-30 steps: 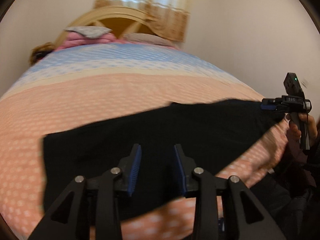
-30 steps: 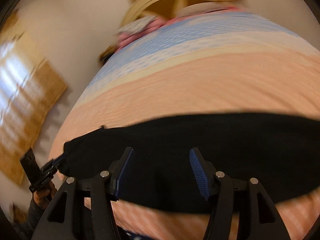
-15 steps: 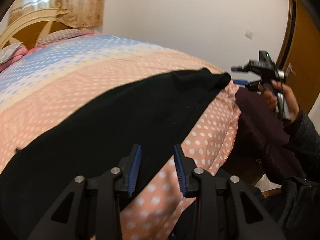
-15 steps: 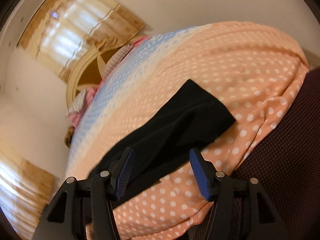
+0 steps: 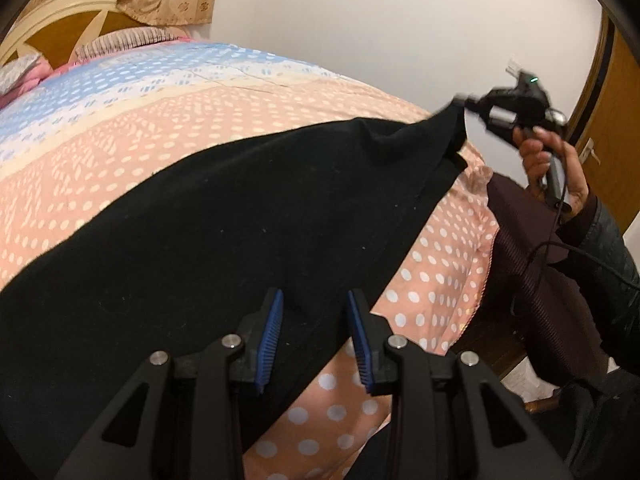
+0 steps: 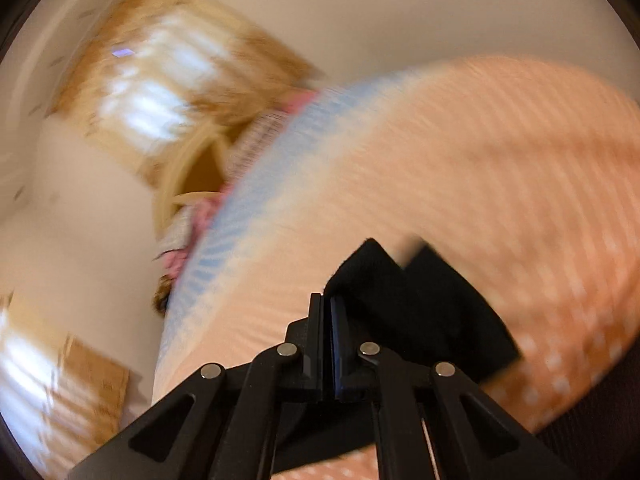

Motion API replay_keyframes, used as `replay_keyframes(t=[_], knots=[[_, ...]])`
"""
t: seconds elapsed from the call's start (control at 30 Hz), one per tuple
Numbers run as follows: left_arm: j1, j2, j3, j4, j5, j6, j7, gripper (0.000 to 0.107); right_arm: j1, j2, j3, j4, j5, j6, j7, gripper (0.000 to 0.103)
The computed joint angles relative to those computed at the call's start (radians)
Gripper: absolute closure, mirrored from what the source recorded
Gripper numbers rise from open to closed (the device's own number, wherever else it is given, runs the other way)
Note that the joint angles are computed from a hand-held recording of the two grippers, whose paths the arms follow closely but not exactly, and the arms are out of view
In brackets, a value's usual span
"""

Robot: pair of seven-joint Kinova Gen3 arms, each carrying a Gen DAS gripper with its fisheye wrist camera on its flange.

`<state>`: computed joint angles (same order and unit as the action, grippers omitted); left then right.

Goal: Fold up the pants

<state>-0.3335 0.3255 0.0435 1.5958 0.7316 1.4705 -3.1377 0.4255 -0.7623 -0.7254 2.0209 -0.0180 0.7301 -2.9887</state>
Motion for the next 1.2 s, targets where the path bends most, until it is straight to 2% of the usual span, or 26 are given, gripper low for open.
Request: replay_keyframes(t=[0.13, 0.2, 0.37, 0.5, 0.6, 0.7, 0.73, 0.77, 0.83, 0.93, 1.03, 1.2], knots=[[-0.005, 0.01, 0.001, -0.007, 0.005, 0.014, 0.009, 0.072, -0.012, -0.089, 0.006, 0.005, 0.075, -0.152, 0.062, 0.1], [-0.006, 0.011, 0.001, -0.008, 0.007, 0.017, 0.016, 0.072, 0.009, -0.136, -0.001, 0.025, 0.051, -0.169, 0.103, 0.1], [-0.008, 0.022, 0.003, -0.02, 0.006, 0.034, 0.027, 0.072, -0.019, -0.177, 0.028, 0.152, -0.1, -0.02, 0.044, 0.1], [-0.008, 0.024, 0.005, -0.028, 0.0, 0.042, 0.026, 0.071, -0.015, -0.253, 0.046, 0.225, -0.163, 0.019, 0.007, 0.1], [-0.009, 0.02, 0.004, -0.032, -0.004, 0.04, 0.026, 0.071, -0.012, -0.255, 0.062, 0.201, -0.148, 0.1, -0.017, 0.1], [-0.017, -0.013, -0.002, -0.004, 0.004, 0.011, -0.004, 0.071, -0.025, -0.231, 0.063, 0.162, -0.173, 0.126, -0.002, 0.099], [-0.021, -0.025, -0.005, 0.011, 0.012, -0.004, -0.024, 0.071, -0.014, -0.214, 0.046, 0.149, -0.182, 0.122, 0.008, 0.089], [-0.026, -0.034, -0.01, 0.022, 0.021, -0.016, -0.044, 0.071, -0.012, -0.209, 0.028, 0.143, -0.198, 0.112, 0.015, 0.063], [-0.028, -0.039, -0.017, 0.036, 0.03, -0.032, -0.066, 0.071, -0.025, -0.222, -0.007, 0.15, -0.232, 0.089, -0.015, 0.03], [-0.023, -0.041, -0.02, 0.048, 0.02, -0.042, -0.077, 0.071, -0.002, -0.181, -0.081, 0.149, -0.271, 0.014, -0.015, 0.03], [-0.034, -0.064, -0.024, 0.074, 0.05, -0.046, -0.122, 0.071, 0.052, -0.113, -0.164, 0.122, -0.256, -0.029, 0.01, 0.03], [-0.001, -0.111, -0.022, 0.124, 0.038, -0.065, -0.215, 0.071, 0.088, -0.086, -0.206, 0.119, -0.255, -0.066, -0.001, 0.035]])
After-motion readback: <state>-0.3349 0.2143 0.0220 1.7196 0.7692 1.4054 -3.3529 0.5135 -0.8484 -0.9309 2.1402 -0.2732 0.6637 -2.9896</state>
